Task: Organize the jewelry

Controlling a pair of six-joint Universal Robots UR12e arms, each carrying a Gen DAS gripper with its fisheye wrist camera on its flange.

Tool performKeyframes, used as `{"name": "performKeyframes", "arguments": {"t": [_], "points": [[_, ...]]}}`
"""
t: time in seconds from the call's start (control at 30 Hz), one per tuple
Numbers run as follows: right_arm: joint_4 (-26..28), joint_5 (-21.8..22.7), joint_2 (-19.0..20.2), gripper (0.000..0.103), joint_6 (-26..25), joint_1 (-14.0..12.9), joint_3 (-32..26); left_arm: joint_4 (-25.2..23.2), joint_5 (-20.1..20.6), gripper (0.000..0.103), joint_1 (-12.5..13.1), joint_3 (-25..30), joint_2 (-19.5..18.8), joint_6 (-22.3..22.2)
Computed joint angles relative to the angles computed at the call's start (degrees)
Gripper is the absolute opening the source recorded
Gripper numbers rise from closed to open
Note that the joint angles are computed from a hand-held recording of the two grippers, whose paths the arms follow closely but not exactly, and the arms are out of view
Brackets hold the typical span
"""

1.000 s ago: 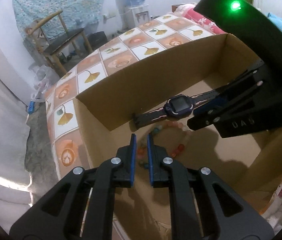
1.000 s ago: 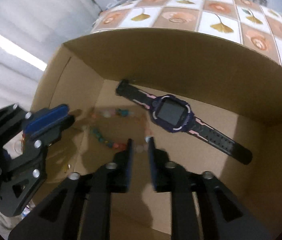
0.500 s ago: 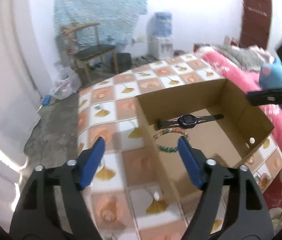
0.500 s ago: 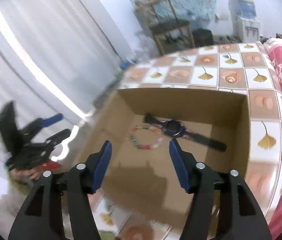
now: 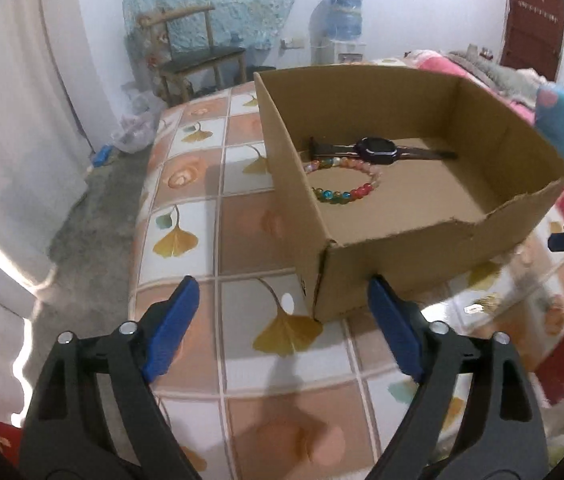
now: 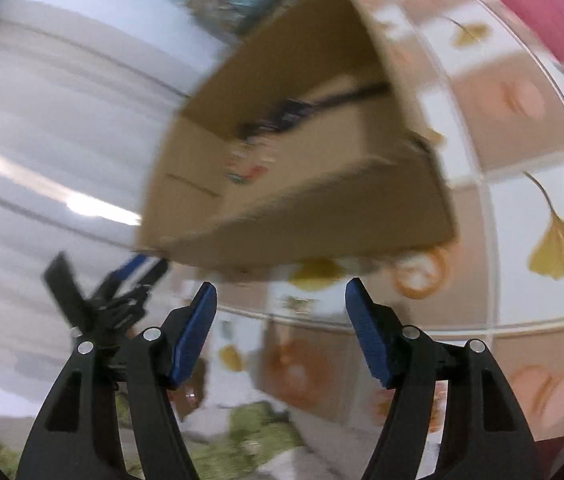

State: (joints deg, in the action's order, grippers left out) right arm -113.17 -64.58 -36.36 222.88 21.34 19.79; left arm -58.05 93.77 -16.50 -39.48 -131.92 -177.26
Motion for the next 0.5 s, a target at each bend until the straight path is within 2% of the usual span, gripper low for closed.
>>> {"name": "performKeyframes", "arguments": {"t": [0.1,0.2,0.33,0.43,0.5], "points": [[-1.15,-1.18,-0.28,0.065,2.27,-0.42,1.2,0.32,0.86,0.084,-0.28,0.84,-0.65,-0.1],[-3.35,-1.86,-0.07,0.065,3.87,-0.84,1.37,0.81,-0.04,0.084,0.01,0.58,-0.59,-1.12],[-3.75,-2.02,1.0,0.065,5.22,-1.13,-0.22,1.8,-1.39,0.084,0.37,0.22,-0.56,-2.23],[-6.16,-2.13,0.41,0.065,6.28,-1.02,1.77,2.5,-1.91,0.084,0.53,0.31,-0.82,-2.69],[-7.52,-2.1,-1.43,0.065,6.22,-0.71,5.21,2.65,-2.33,0.084,0.62,-0.03,-0.65,-3.21]]}}
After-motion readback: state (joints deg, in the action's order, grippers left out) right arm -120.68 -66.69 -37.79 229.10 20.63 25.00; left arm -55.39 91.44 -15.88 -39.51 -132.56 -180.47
